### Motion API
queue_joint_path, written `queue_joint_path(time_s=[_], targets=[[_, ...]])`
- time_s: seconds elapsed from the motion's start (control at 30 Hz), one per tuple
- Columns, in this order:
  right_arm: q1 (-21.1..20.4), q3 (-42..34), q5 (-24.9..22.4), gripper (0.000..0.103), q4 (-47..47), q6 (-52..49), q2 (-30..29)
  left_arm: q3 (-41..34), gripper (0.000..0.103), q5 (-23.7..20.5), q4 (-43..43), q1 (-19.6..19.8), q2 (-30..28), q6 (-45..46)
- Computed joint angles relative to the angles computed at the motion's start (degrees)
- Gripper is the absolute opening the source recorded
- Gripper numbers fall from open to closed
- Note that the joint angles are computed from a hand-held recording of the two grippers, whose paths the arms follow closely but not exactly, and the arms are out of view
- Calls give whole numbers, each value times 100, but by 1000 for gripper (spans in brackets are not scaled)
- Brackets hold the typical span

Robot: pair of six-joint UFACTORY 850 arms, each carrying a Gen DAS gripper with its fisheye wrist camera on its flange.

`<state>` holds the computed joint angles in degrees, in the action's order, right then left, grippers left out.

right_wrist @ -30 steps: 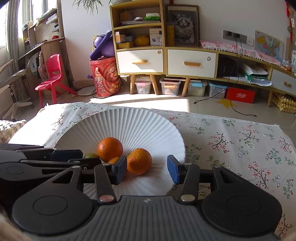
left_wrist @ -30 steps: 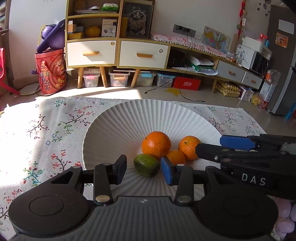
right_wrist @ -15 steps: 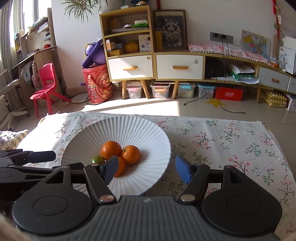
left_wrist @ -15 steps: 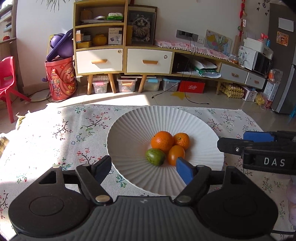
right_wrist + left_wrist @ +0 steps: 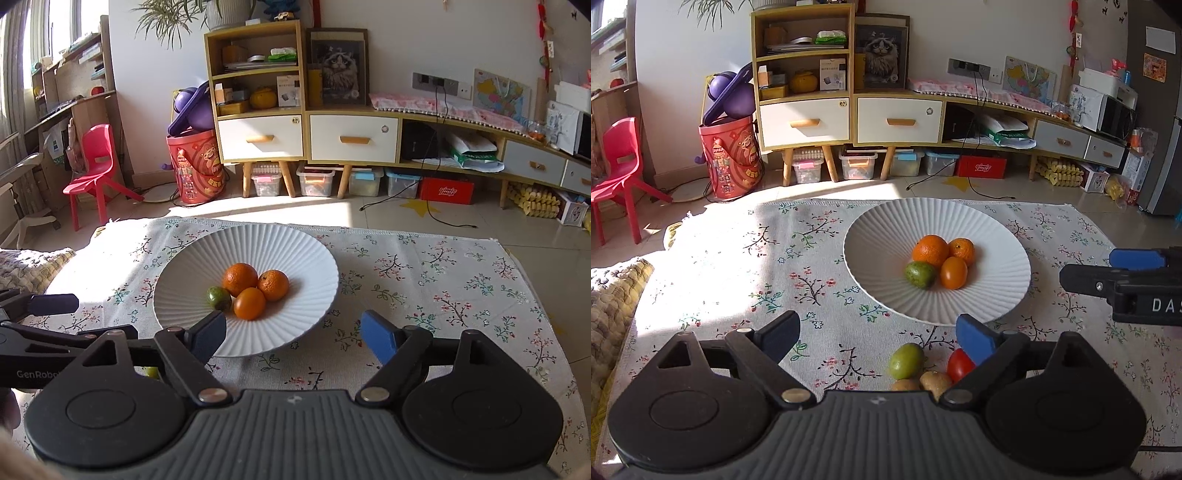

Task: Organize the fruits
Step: 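Lift both grippers out of the bowl and back over the table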

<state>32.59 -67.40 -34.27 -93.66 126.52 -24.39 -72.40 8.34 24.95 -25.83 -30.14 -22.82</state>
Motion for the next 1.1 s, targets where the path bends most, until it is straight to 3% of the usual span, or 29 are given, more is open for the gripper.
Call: queue_joint_path(time_s=[0.33,0.6,1.1], targets=[[152,132,-41,85,211,-180,74,526,92,193,-636,67,315,661],[257,192,-50,92,231,-139,37,704,92,232,-599,61,347,690],[391,288,-293,102,93,129,-222,861,92,211,-1580,-13,173,1868]])
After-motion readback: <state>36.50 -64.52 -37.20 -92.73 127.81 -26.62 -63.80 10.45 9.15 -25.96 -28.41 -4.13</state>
